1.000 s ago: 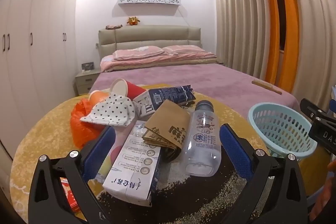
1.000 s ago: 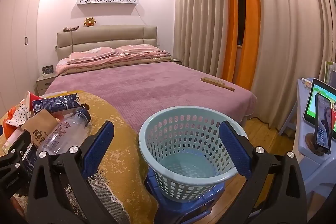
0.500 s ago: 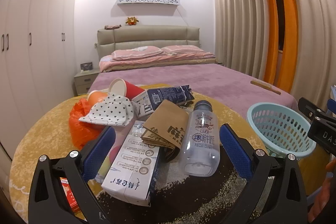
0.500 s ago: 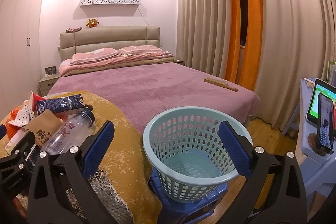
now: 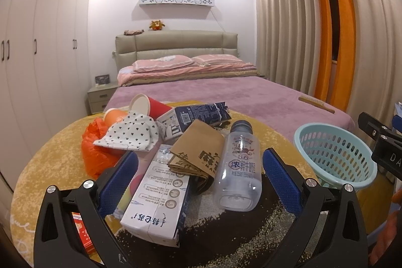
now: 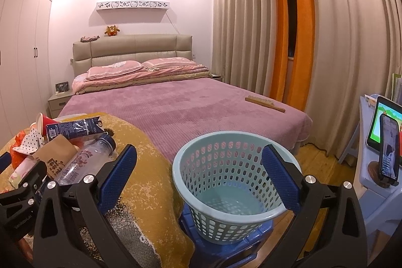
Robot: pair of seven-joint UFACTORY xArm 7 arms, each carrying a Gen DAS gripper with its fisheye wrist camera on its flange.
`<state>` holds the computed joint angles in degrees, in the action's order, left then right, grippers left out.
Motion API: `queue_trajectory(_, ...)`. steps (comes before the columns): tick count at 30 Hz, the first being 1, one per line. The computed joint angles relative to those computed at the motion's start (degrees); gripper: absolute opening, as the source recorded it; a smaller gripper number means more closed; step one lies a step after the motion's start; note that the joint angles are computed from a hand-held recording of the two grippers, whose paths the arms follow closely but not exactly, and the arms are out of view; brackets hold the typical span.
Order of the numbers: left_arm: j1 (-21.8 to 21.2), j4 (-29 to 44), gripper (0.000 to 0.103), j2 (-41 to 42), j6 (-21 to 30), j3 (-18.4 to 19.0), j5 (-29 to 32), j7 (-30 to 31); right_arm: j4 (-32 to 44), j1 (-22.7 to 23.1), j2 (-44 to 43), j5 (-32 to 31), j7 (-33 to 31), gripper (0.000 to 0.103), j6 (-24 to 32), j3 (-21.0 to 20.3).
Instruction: Collect trash
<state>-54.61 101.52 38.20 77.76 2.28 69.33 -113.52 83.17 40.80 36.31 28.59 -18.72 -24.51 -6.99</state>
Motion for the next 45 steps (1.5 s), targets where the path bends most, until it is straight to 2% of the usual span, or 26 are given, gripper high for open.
queue_trajectory(18, -0.06, 0.12, 0.096, 0.1, 0.06, 0.07, -0.06, -0.09, 0.34, 0.31, 0.21, 1.17, -1.16, 0.095, -0.25, -0.19)
queue_trajectory(22, -0.03, -0.14, 0.096, 0.0, -0.16, 0.1, 0.17, -0.26, 1.07, 1.93, 0.91, 3.16, -2.39, 0.095, -0.1, -1.98)
queue_trajectory(31, -0.07, 0.07, 0.096, 0.15, -0.19, 0.17, 0.26, -0.24, 0.4, 0.19, 0.62, 1.66, -2.03, 0.095, -0.76, -0.03)
queue_trajectory(45, -0.04, -0.49, 0.096, -0.17, -0.9, 0.17, 0.74, -0.76, 0.37, -0.14, 0.63, 0.95, -1.71, 0.094, -0.54, 0.37)
